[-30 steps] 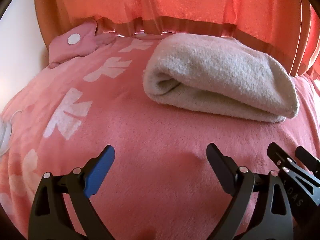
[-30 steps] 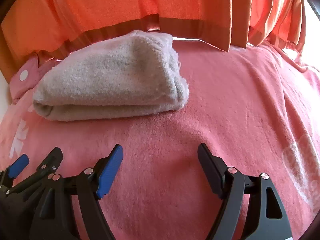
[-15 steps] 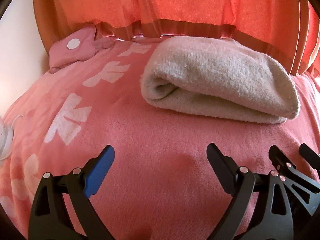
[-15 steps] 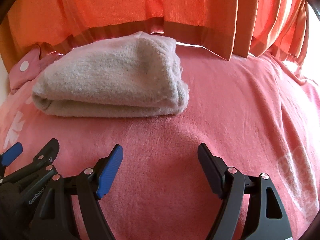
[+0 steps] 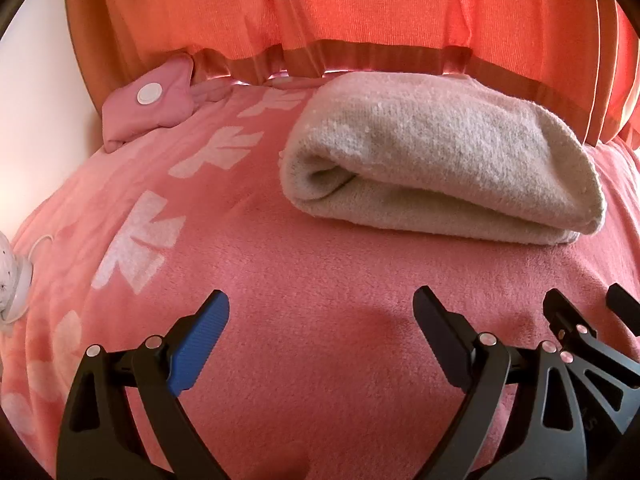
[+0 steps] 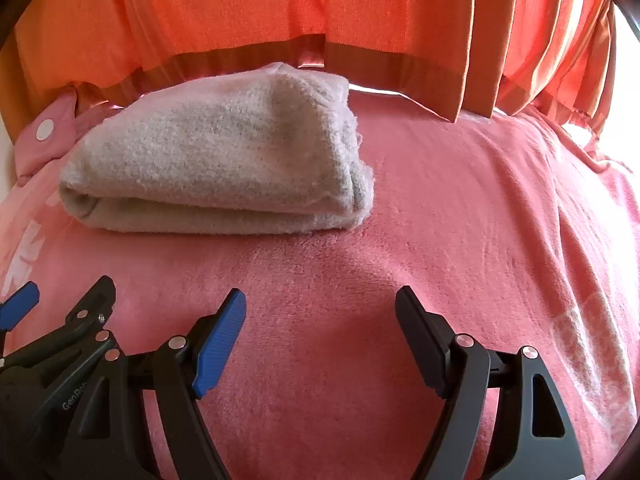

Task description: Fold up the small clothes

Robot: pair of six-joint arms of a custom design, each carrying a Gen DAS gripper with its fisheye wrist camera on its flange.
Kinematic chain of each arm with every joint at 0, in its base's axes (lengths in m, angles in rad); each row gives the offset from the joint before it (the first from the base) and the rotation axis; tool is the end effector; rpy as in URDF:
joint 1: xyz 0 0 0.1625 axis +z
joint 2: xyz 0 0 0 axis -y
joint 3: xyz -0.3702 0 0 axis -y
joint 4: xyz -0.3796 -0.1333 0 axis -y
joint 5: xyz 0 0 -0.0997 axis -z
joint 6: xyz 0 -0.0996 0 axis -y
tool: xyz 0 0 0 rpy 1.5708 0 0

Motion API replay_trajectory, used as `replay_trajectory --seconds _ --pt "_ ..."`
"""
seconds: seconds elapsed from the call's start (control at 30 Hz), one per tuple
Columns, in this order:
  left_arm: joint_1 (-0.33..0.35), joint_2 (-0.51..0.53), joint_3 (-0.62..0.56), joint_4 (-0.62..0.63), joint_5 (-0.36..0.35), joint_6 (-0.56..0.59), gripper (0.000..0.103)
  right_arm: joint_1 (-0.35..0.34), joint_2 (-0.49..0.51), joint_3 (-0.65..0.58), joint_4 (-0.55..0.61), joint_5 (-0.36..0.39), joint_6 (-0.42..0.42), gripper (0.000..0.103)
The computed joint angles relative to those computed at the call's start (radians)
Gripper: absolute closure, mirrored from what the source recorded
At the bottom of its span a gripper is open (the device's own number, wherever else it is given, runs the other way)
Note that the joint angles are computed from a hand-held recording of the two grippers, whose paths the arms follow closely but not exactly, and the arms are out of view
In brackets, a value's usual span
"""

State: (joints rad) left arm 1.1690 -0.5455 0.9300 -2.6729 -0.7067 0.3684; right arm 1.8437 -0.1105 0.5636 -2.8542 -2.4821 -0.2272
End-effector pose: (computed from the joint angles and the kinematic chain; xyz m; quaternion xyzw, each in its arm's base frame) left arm -0.1150 -0.8052 0.2290 0.1831 0.8432 -0.3254 0.3867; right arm 0.2740 -0.7764 0.0696 0.0314 -0.8401 0.3713 0.3943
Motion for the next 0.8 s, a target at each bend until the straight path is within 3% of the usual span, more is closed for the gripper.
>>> replay_trajectory --seconds 0.8 --pt "-0.001 0.007 -0.002 -0.013 0.007 0.007 0.015 -0.002 -0.003 0.004 -0.014 0.002 -0.016 0.028"
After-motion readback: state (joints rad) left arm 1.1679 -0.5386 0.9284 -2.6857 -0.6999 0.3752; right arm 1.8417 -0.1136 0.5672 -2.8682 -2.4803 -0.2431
